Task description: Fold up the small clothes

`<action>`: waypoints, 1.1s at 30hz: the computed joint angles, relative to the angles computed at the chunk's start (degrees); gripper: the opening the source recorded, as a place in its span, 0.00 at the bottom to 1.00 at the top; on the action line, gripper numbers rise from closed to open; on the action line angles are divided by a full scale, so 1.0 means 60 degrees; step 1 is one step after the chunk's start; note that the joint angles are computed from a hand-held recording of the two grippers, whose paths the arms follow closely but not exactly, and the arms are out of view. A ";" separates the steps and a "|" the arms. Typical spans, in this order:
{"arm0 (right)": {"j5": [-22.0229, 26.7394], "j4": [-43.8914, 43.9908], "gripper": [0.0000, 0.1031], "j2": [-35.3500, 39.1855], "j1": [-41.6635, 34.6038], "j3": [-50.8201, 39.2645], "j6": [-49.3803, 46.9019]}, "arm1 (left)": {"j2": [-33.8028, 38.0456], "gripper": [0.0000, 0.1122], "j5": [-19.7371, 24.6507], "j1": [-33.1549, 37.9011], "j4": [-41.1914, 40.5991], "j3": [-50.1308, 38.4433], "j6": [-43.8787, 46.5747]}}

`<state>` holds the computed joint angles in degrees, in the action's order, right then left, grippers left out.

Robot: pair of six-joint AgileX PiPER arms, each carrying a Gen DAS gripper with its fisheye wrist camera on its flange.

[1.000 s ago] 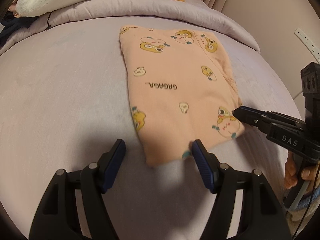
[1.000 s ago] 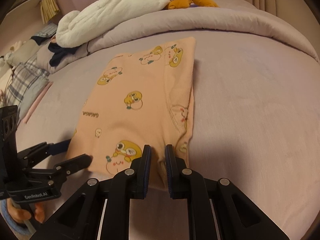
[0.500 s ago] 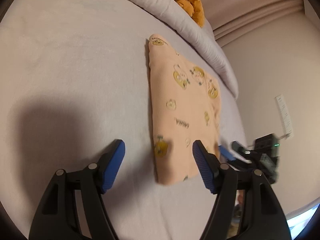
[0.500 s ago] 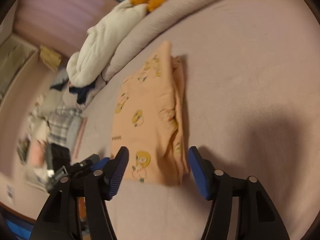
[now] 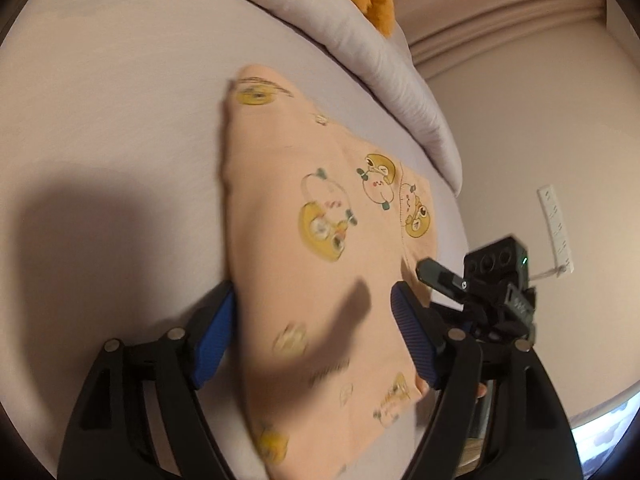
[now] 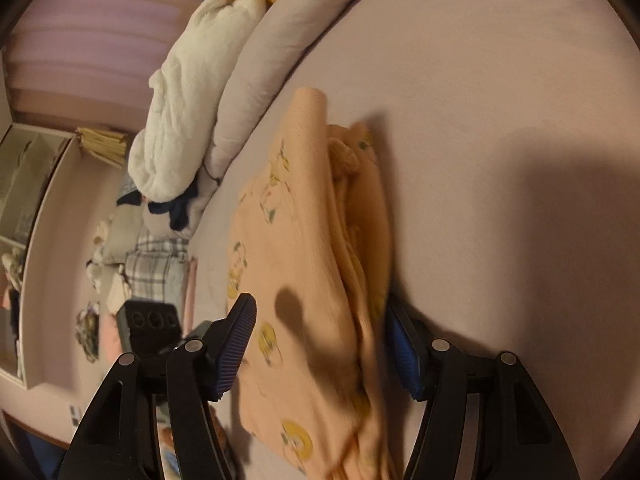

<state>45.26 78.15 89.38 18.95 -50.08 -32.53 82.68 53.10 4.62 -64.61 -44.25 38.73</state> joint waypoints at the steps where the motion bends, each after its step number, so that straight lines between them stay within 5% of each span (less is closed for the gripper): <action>1: -0.0026 -0.0177 0.61 0.0180 0.0125 -0.0278 0.0130 | 0.0099 0.72 -0.0167 -0.0239 0.0028 -0.0172 -0.0040; 7: -0.0784 -0.0938 0.61 0.0391 0.0742 -0.0851 0.0220 | 0.0171 0.75 -0.0792 -0.0625 -0.0123 -0.0100 0.0500; 10: -0.1427 -0.1697 0.48 0.0350 0.1157 -0.1002 0.0631 | -0.0029 0.56 -0.1183 -0.0564 0.0092 0.0155 0.0432; 12: -0.1513 -0.1596 0.30 0.0335 0.1315 -0.0942 0.0371 | 0.0082 0.38 -0.1366 -0.0540 0.0258 0.0097 0.0207; 18: -0.2833 -0.3868 0.24 -0.0228 0.2509 -0.1242 0.2341 | -0.0424 0.28 -0.2080 -0.1124 0.1341 0.0138 -0.0958; 26: -0.3693 -0.8113 0.24 -0.1596 0.4231 -0.1070 0.6269 | -0.2424 0.24 -0.0822 -0.0068 0.1091 0.1113 -0.0969; 33: -0.3750 -1.0957 0.24 -0.2899 0.5860 -0.0560 0.9740 | -0.5279 0.24 0.1255 0.1060 0.2249 0.1633 -0.2396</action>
<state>22.76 12.41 71.98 54.11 -53.44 25.90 51.01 60.63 10.99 -51.12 -34.45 24.35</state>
